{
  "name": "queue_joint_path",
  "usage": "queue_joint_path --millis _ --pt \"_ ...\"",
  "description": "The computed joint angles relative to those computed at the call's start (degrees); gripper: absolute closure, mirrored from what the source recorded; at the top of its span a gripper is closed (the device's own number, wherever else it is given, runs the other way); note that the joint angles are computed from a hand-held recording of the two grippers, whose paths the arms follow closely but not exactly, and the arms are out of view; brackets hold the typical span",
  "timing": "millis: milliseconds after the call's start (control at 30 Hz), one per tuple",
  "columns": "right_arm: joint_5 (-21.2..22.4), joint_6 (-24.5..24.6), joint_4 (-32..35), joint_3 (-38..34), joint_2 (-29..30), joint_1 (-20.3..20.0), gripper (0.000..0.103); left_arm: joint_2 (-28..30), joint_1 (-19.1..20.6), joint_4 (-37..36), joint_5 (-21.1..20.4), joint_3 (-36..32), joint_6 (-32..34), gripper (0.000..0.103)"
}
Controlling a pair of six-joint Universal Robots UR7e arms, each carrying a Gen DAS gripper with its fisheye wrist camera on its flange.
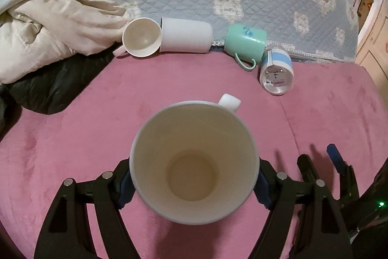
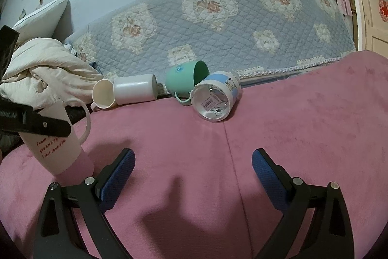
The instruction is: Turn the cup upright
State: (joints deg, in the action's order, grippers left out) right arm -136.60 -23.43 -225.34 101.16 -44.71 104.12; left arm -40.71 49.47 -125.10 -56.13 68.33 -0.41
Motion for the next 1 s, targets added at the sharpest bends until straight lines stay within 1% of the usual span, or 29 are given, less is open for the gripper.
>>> queue_joint_path --millis 200,367,433,467,500,567,633,667,700,733,800,900,1000 --pt "0.0 0.2 0.4 0.1 -0.1 0.0 0.005 -1.5 -0.1 -10.2 -0.4 5.5 5.3 0.026" --pt "-0.1 0.0 0.4 -0.2 0.0 0.0 0.005 -2.6 -0.3 -16.5 -2.2 9.1 10.7 0.026" --pt "-0.1 -0.4 0.1 -0.2 0.1 0.1 0.005 -3.3 -0.4 -20.1 -3.0 11.0 12.7 0.026" --pt "-0.1 -0.6 0.0 -0.2 0.1 0.1 0.005 -3.7 -0.4 -22.4 -3.5 12.1 13.8 0.025" --pt "0.0 -0.7 0.0 -0.2 0.1 0.1 0.005 -4.2 -0.6 -26.3 -3.8 13.8 15.6 0.023" --pt "-0.1 -0.7 0.0 -0.3 0.2 0.2 0.005 -5.3 -1.0 -33.7 -4.9 16.8 19.0 0.012" --pt "0.0 -0.7 -0.1 -0.2 0.2 0.2 0.005 -6.2 -1.1 -40.1 -6.6 19.2 21.0 0.009" --pt "0.0 -0.7 -0.1 -0.2 0.2 0.2 0.005 -6.7 -1.1 -42.0 -7.5 19.9 21.5 0.007" --pt "0.0 -0.8 -0.3 -0.2 0.2 0.2 0.005 -7.1 -1.2 -44.2 -7.8 20.7 21.9 0.005" --pt "0.0 -0.8 -0.3 -0.3 0.2 0.2 0.005 -7.3 -1.5 -46.1 -6.7 21.2 22.4 0.0" --pt "0.1 -1.0 -0.5 -0.4 0.3 0.2 0.005 -7.6 -1.8 -49.7 -5.1 22.3 24.7 0.0" --pt "0.9 -1.8 -1.2 -0.3 0.4 0.4 0.005 -8.5 -1.4 -54.6 -6.2 24.3 28.2 0.0" --pt "2.7 -3.6 -2.9 0.1 0.6 0.7 0.005 -9.6 -0.8 -59.4 -8.1 26.4 31.4 0.0"
